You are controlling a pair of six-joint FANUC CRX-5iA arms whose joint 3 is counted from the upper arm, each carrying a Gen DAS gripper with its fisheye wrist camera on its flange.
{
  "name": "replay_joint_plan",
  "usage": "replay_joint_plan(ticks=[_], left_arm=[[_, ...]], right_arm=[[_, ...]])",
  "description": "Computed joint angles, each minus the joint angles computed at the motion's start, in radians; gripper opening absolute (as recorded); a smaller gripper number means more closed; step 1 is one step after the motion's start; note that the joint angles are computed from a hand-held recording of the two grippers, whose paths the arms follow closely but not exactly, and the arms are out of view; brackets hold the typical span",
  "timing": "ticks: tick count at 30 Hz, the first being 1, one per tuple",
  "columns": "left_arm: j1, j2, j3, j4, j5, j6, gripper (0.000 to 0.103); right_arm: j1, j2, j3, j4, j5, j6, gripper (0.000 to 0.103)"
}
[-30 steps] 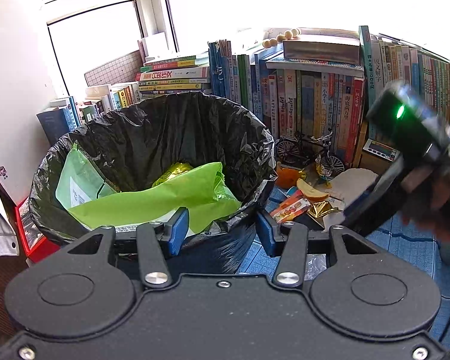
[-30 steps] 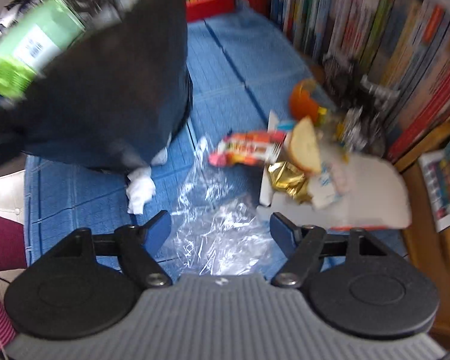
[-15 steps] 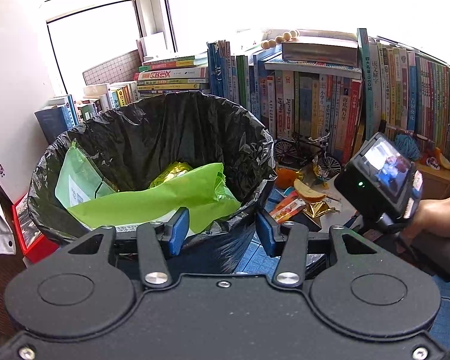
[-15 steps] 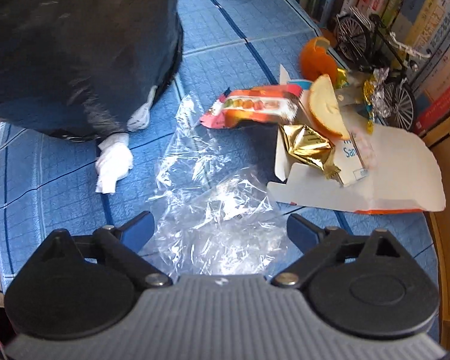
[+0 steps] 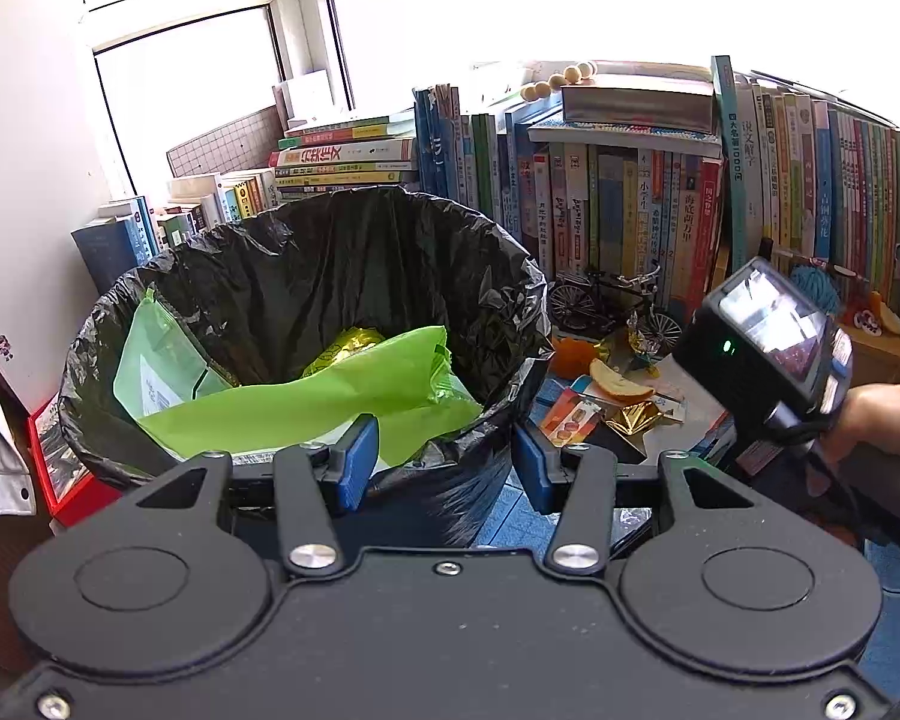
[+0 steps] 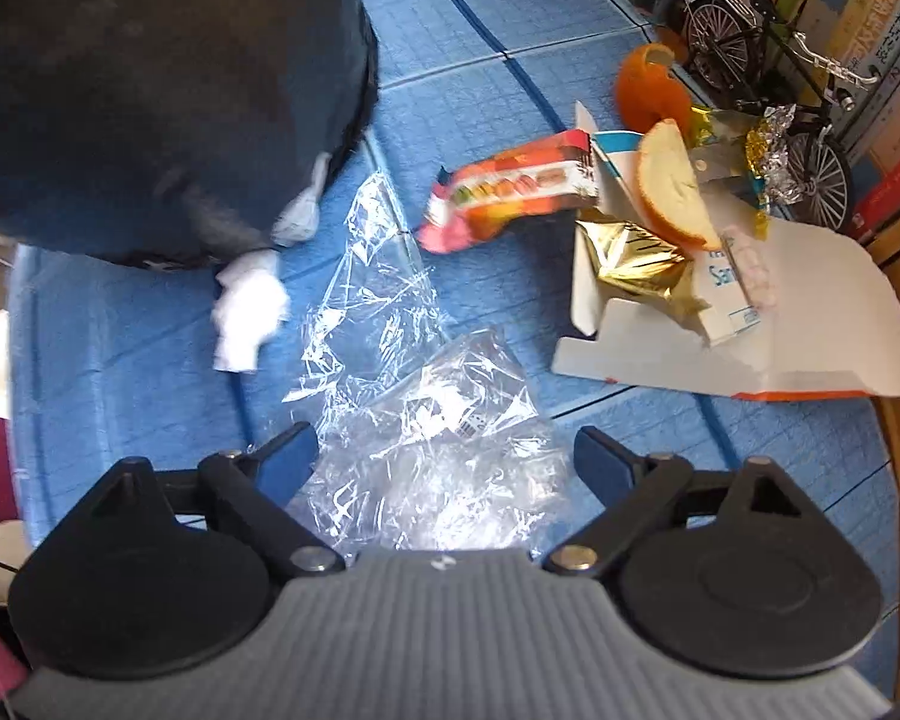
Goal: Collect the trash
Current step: 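Close the right gripper on the clear plastic film and lift it, then carry the plastic film over the bin and open the right gripper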
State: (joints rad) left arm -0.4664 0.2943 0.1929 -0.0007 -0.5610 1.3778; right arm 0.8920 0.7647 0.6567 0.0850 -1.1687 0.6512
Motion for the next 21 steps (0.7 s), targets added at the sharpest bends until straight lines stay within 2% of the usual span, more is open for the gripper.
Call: replay_joint_plan(ticks=[10,14,21], left_arm=[[-0.001,-0.003,-0.001,-0.011,0.002,0.008,0.047],[-0.002,-0.003,0.001,-0.016,0.000,0.010,0.047],[-0.003,-0.004,0.002,-0.019,-0.001,0.014,0.047]], right_arm=[[0.016,-0.039,0.002,0.049,0.026,-0.010,0.092],[0.024,-0.054,-0.013,0.113,0.040,-0.032,0.092],[0.027,-0.074,-0.012,0.218,0.008,-0.055,0.092]])
